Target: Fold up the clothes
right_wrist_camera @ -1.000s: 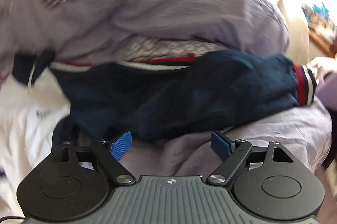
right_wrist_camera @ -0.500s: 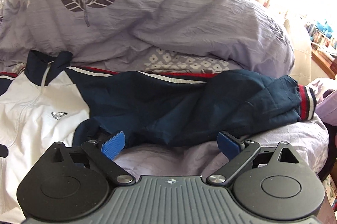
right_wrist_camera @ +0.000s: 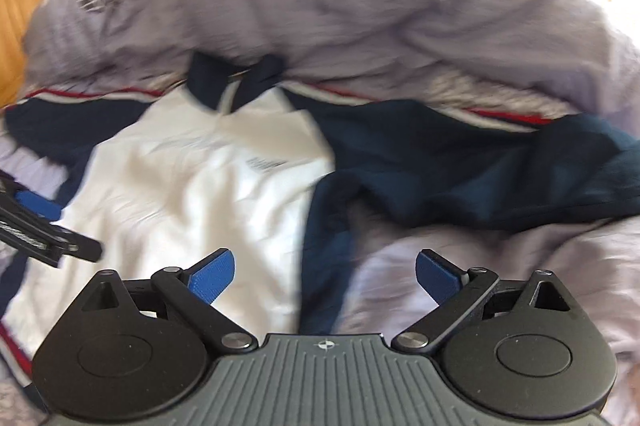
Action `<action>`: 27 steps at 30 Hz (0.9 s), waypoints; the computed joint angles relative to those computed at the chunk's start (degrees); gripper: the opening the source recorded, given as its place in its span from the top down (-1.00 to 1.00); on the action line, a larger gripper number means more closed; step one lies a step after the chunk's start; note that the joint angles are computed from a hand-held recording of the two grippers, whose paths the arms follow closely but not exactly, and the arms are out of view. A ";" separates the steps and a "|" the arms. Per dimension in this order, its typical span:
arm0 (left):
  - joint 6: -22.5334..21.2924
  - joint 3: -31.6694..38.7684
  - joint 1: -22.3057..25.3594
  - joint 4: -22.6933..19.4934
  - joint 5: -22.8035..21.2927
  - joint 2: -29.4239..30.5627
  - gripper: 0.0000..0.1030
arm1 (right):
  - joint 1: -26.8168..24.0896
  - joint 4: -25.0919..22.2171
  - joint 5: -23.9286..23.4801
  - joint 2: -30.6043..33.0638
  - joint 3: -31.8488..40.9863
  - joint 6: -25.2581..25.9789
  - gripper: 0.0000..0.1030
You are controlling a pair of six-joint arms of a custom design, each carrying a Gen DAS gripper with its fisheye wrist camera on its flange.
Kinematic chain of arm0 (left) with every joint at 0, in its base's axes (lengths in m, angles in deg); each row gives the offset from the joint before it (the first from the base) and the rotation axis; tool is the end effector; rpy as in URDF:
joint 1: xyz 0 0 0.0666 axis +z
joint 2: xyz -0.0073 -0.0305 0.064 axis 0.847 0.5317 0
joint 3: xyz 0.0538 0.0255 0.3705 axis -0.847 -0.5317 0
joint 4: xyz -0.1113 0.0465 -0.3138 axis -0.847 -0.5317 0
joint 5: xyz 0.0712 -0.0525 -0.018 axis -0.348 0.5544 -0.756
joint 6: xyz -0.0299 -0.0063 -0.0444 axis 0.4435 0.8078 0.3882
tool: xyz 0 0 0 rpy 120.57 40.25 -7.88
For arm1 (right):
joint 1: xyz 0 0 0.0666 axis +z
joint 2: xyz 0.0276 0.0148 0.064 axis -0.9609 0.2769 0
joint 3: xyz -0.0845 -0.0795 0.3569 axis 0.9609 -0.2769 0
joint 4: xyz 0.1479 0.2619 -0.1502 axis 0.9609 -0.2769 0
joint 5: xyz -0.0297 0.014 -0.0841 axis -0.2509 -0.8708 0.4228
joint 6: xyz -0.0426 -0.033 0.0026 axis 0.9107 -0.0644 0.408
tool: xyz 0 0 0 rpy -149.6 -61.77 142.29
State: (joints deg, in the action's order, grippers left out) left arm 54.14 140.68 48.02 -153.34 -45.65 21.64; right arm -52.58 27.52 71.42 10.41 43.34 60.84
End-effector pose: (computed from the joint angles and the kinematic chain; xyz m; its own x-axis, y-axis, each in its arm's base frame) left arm 0.5065 -0.0935 0.4329 -0.7640 0.5770 -0.2887 0.6044 0.7966 -0.0073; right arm 0.3546 0.1327 0.4435 -0.8083 -0.0092 -0.5886 -0.0525 0.9970 0.0565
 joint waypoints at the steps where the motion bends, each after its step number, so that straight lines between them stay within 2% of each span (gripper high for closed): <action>1: -1.45 -3.02 0.66 1.82 -1.97 -1.17 -0.78 | 0.85 -1.41 -2.36 0.94 0.49 1.35 -0.92; 3: -4.39 -9.31 2.00 5.70 -7.84 -3.01 -0.78 | 3.07 -5.21 -3.51 2.80 1.28 5.57 -0.90; 5: -7.02 -15.47 3.76 8.47 -13.86 -4.07 -0.79 | 4.69 -12.68 -4.03 4.64 1.78 9.29 -0.84; 6: -9.21 -18.66 5.14 9.29 -14.75 -4.85 -0.84 | 5.26 -16.82 -4.63 5.70 1.97 10.77 -0.80; 7: -11.64 -21.79 6.72 10.06 -14.92 -5.73 -0.99 | 5.03 -20.51 -6.68 6.54 1.93 10.86 -0.80; 9: -19.02 -28.18 8.46 15.43 -13.57 -10.40 -1.00 | -0.13 -25.29 -17.53 6.58 0.19 4.29 -0.81; 10: -20.73 -29.36 8.47 16.57 -13.73 -11.72 -1.00 | -2.59 -26.48 -21.98 6.32 -0.93 1.50 -0.83; 12: -21.20 -29.23 8.54 16.46 -13.75 -11.89 -1.00 | -4.43 -25.98 -25.24 4.99 -2.95 -1.62 -0.86; 16: -19.51 -25.49 9.66 12.96 -12.76 -9.41 -0.97 | -1.77 -25.02 -21.33 4.15 -0.06 0.10 -0.85; 18: -18.68 -23.56 10.30 11.32 -12.11 -8.30 -0.97 | -1.15 -23.17 -20.15 2.92 1.25 2.02 -0.76; 20: -18.37 -23.13 10.55 10.87 -12.06 -7.93 -0.97 | -0.95 -22.48 -20.23 2.72 2.13 2.87 -0.56; 21: -18.41 -23.29 10.53 11.04 -12.24 -8.00 -0.97 | -0.89 -22.86 -20.40 3.32 2.71 2.97 -0.23; 22: -18.66 -23.68 10.49 11.45 -12.46 -8.23 -0.97 | -0.85 -23.46 -21.00 4.39 3.27 2.71 -0.09; 24: -19.37 -24.31 10.67 12.05 -12.57 -8.72 -0.97 | -1.19 -22.34 -23.50 5.32 3.19 2.44 -0.08; 27: -19.87 -24.61 11.35 12.22 -12.14 -9.15 -0.97 | -1.39 -21.57 -23.96 6.92 4.39 2.99 -0.02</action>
